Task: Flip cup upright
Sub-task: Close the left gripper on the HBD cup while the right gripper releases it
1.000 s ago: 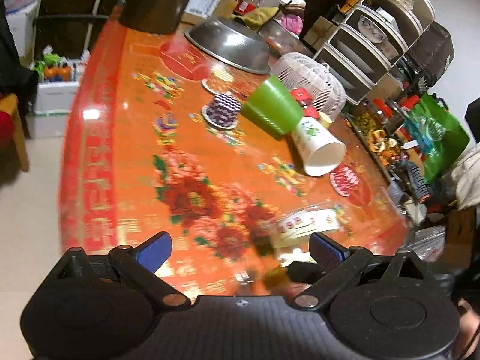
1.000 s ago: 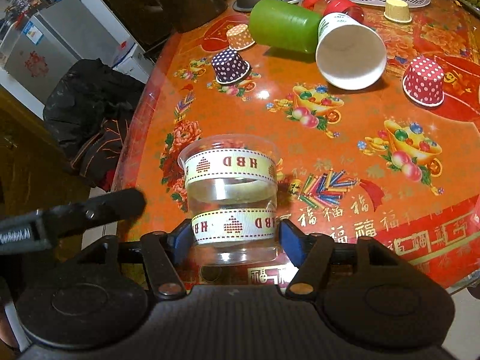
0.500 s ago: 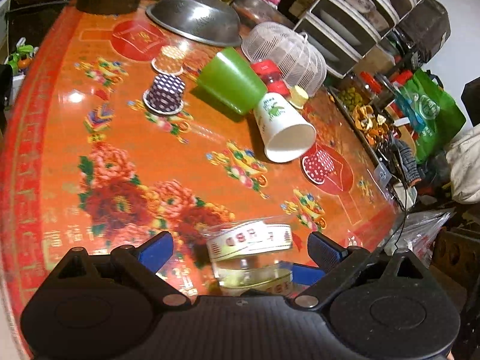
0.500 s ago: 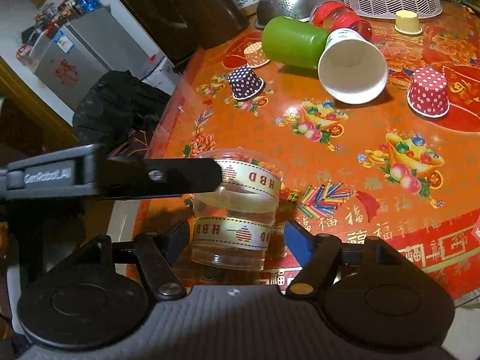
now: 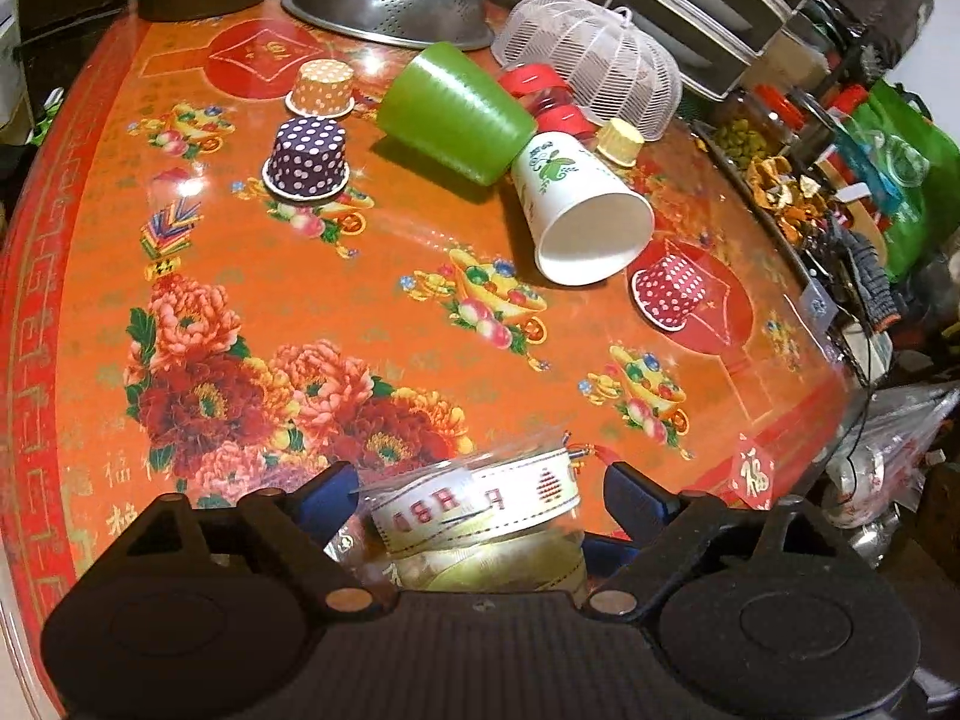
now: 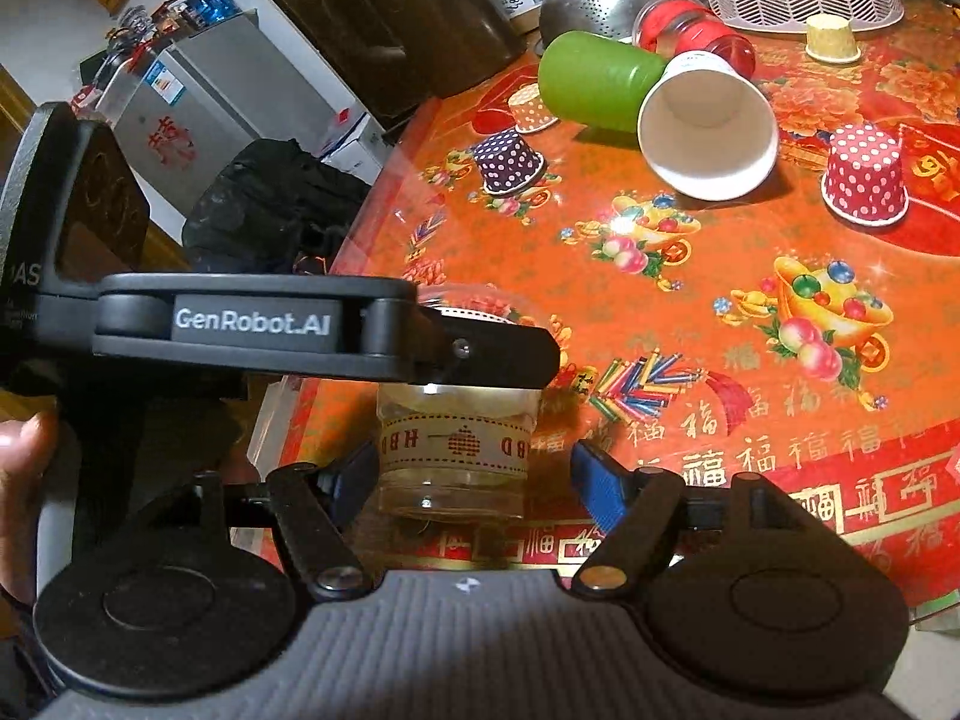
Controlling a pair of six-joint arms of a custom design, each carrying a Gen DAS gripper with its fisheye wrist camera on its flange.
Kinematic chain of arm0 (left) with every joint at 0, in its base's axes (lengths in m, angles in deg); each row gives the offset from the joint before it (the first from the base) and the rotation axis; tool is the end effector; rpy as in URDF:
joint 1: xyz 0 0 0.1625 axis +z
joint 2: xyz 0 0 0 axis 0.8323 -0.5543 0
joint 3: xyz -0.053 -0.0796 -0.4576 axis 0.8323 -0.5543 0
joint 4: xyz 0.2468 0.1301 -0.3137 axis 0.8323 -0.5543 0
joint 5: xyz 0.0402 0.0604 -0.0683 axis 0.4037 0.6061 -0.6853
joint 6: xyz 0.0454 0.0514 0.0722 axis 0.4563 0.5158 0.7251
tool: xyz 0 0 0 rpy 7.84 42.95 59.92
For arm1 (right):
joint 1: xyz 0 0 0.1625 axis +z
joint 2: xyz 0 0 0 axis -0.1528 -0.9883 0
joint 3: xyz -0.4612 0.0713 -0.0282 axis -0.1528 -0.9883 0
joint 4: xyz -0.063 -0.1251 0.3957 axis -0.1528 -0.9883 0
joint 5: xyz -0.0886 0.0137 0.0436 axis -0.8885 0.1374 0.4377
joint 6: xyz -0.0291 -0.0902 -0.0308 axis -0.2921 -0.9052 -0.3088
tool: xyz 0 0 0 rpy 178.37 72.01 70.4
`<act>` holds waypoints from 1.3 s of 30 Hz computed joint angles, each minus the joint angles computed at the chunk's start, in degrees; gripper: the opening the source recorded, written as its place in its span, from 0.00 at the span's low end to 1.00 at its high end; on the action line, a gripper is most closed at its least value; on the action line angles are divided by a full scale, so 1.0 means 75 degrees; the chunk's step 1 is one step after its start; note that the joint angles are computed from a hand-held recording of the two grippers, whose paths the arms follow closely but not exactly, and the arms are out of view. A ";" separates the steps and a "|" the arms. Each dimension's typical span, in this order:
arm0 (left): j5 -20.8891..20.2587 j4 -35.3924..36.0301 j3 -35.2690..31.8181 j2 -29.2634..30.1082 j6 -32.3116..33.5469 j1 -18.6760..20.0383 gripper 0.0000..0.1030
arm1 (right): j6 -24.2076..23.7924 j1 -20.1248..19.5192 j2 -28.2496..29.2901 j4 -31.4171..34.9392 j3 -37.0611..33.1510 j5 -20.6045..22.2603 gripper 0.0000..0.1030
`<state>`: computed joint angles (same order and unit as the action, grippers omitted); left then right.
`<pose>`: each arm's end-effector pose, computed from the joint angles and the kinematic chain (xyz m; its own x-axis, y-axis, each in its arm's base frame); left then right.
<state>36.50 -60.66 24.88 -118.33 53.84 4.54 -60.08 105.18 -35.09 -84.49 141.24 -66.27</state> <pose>-0.2161 -0.7983 0.1970 -0.8795 -0.3036 -0.3664 -0.0256 0.7990 -0.6008 0.2359 -0.8520 0.1644 -0.7802 -0.6254 -0.0138 -0.6214 0.7774 -0.0972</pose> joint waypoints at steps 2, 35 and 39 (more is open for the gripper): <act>0.0077 0.0007 0.0001 0.0012 -0.0114 -0.0018 0.88 | -0.0024 -0.0024 -0.0011 0.0054 0.0011 0.0086 0.70; -0.0273 -0.0026 -0.0204 0.0041 0.0641 0.0095 0.74 | 0.0010 -0.0207 -0.0688 -0.1442 0.0946 0.0032 0.92; -0.0331 -0.0469 0.0010 -0.0059 0.1038 0.0097 0.74 | 0.0269 -0.0271 -0.0764 -0.1805 0.1070 0.0093 0.92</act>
